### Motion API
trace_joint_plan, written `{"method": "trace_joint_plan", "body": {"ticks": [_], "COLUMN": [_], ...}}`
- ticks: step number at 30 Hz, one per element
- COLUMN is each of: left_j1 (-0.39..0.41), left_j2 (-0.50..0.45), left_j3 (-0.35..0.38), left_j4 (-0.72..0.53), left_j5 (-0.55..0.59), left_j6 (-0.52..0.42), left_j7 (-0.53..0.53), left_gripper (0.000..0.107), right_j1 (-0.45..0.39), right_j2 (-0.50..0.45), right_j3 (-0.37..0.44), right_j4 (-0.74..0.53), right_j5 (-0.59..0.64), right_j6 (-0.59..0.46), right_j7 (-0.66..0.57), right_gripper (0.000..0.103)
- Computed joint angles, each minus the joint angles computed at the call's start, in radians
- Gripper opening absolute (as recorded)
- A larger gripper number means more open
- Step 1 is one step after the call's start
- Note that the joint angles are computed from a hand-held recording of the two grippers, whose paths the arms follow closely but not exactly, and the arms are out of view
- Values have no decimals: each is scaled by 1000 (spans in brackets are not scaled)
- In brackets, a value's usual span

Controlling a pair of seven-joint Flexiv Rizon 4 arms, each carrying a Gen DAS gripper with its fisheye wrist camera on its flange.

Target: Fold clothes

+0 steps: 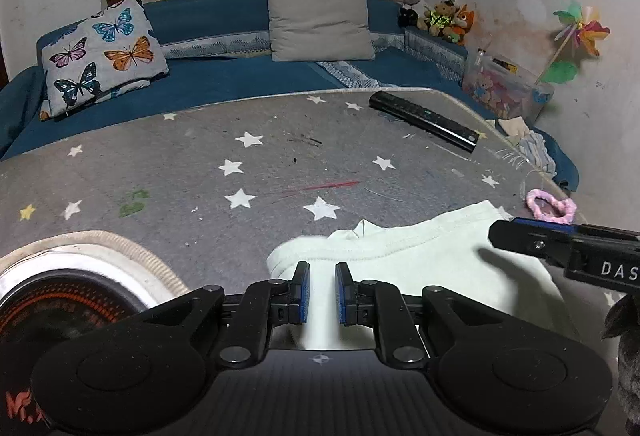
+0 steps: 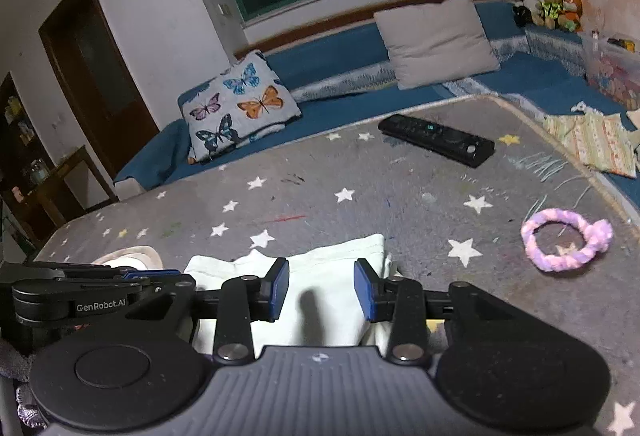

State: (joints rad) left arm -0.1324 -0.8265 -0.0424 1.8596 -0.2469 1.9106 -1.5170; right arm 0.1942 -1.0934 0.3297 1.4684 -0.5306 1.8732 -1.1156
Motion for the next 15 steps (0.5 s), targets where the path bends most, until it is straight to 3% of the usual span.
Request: {"method": "trace_joint_plan", "body": {"ticks": [6, 11, 15], "left_j1": [-10, 2, -5], "left_j2": [-39, -37, -10], "left_j3": [18, 6, 12], "left_j4": [-56, -45, -8], "left_j5": [-16, -5, -4], "left_j6": [-30, -14, 0], "left_j7": [12, 11, 5], "left_gripper": [17, 18, 28], "right_j1": [-21, -11, -3], "right_j2": [-52, -34, 0], "right_j3": [43, 28, 8], "right_j4": [-64, -41, 4], "right_j5": [-5, 37, 57], "right_j6": [-80, -60, -32], "right_j7": [-13, -38, -43], "right_gripper": [34, 34, 49]}}
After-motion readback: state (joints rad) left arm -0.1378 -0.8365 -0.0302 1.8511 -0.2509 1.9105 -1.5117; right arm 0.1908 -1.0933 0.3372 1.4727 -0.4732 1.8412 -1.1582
